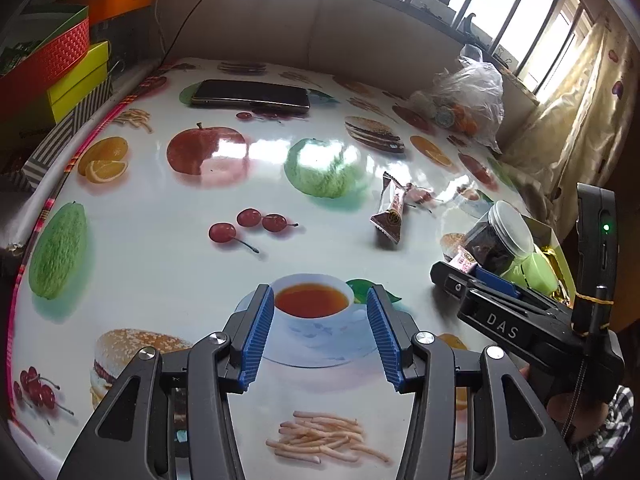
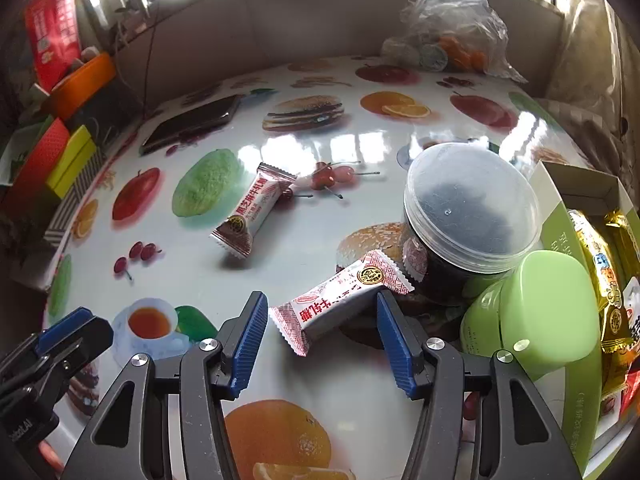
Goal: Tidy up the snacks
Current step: 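Grasp a white nougat packet with the right tool while the left grasps another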
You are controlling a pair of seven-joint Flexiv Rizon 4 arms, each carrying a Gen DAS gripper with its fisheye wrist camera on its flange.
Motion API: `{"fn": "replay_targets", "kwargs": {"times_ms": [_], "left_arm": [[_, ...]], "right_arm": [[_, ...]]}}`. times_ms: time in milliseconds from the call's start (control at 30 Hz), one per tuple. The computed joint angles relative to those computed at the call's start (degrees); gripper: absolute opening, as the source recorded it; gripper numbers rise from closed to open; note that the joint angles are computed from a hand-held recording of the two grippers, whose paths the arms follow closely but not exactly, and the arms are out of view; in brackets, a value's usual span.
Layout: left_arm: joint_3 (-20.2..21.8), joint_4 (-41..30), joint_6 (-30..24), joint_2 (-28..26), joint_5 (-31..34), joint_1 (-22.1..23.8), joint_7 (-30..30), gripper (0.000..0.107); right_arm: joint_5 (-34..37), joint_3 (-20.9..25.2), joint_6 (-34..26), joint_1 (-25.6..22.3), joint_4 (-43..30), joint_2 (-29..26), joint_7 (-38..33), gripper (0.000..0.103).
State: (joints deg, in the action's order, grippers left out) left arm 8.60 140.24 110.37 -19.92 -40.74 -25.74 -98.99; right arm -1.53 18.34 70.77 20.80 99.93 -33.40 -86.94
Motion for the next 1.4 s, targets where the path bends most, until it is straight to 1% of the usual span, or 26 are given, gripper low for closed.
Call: {"fn": "replay_targets", "kwargs": {"times_ms": [67, 267, 333, 400, 433, 467, 533, 600, 700, 767, 833, 900, 933, 967, 1000, 1067, 1100, 1200, 1300, 1367, 1400], "left_arm": [[-1.3, -0.1, -0.4, 0.1, 2.2, 2.5, -0.8, 0.05], [-1.4, -1.5, -2.0, 0.0, 5.8, 5.1, -2.3, 0.05], [-1.8, -2.3, -2.3, -0.1, 7.7, 6.7, -2.7, 0.05], [-1.7, -3.5, -3.9, -0.4, 8.9, 7.4, -3.0, 0.05], [-2.7, -4.0, -4.5, -0.5, 10.3, 9.0, -3.4, 0.05], [-4.4, -4.4, -4.6, -0.6, 12.4, 11.3, -3.9, 0.05], [-4.3, -6.1, -6.0, -1.4, 14.4, 12.0, -4.1, 0.05], [-5.3, -7.7, -7.4, -2.2, 16.6, 13.7, -4.4, 0.05], [-8.6, -9.6, -8.1, -3.3, 20.3, 17.7, -4.4, 0.05], [-9.4, -11.1, -8.8, -4.1, 21.9, 19.0, -4.5, 0.05], [-7.9, -12.8, -10.2, -4.9, 22.7, 17.8, -4.4, 0.05], [-8.5, -14.3, -11.5, -5.7, 23.7, 18.7, -3.9, 0.05], [-8.1, -15.0, -12.4, -6.0, 23.9, 18.5, -3.8, 0.05], [-6.3, -15.9, -13.5, -6.4, 24.0, 17.0, -4.1, 0.05], [-5.7, -16.6, -14.0, -6.7, 24.5, 16.6, -4.0, 0.05], [-7.7, -17.4, -14.0, -7.4, 25.4, 18.7, -3.0, 0.05], [-8.0, -18.1, -14.7, -7.8, 25.6, 19.1, -2.7, 0.05], [-3.2, -21.4, -18.0, -9.4, 26.8, 15.0, -3.0, 0.049], [-2.9, -23.1, -19.3, -10.5, 27.9, 14.9, -3.0, 0.049], [-0.9, -24.5, -21.4, -11.2, 28.6, 13.2, -4.0, 0.049], [0.0, -24.8, -21.2, -11.4, 29.2, 12.6, -4.8, 0.049]], "right_arm": [[-0.6, -1.1, 0.7, 1.1, 0.0, -0.3, 1.2, 0.056], [-5.1, -5.2, 1.0, 4.6, -0.1, -0.7, 6.4, 0.054], [-6.8, -6.4, 2.1, 5.6, 0.5, -0.6, 8.2, 0.042], [-9.8, -9.1, 3.9, 7.5, 2.1, -0.3, 10.6, 0.035], [-11.2, -9.9, 4.9, 8.1, 2.9, -0.1, 11.5, 0.031], [-12.3, -10.3, 6.0, 8.3, 3.7, 0.0, 11.8, 0.03], [-13.3, -9.4, 7.4, 7.4, 4.4, 0.0, 11.7, 0.022], [-13.0, -7.5, 8.0, 5.7, 4.6, -0.2, 10.8, 0.021], [-10.8, -3.2, 8.8, 2.0, 4.3, -0.7, 8.1, 0.021], [-8.4, 0.9, 8.7, -1.4, 3.7, -1.3, 4.9, 0.021], [-7.2, 2.4, 8.7, -2.6, 3.8, -1.2, 2.6, 0.021], [-5.8, 4.2, 8.2, -4.1, 3.8, -1.2, -0.2, 0.021], [-5.7, 3.8, 8.3, -3.8, 4.3, -0.8, -0.8, 0.021], [-5.7, 3.1, 8.5, -3.4, 4.8, -0.4, -1.3, 0.021], [-5.3, 3.4, 8.3, -3.8, 4.9, -0.2, -2.2, 0.02], [-4.1, 4.2, 7.6, -4.8, 5.1, 0.2, -3.9, 0.021], [-3.5, 4.6, 7.2, -5.3, 5.2, 0.4, -4.8, 0.021], [-1.4, 5.5, 6.0, -6.3, 5.0, 0.8, -6.8, 0.02], [0.0, 5.0, 5.6, -6.1, 5.0, 1.1, -7.9, 0.021], [0.7, 4.6, 5.5, -5.9, 5.0, 1.3, -8.4, 0.021], [1.0, 4.7, 5.4, -5.9, 4.9, 1.3, -8.8, 0.021]]}}
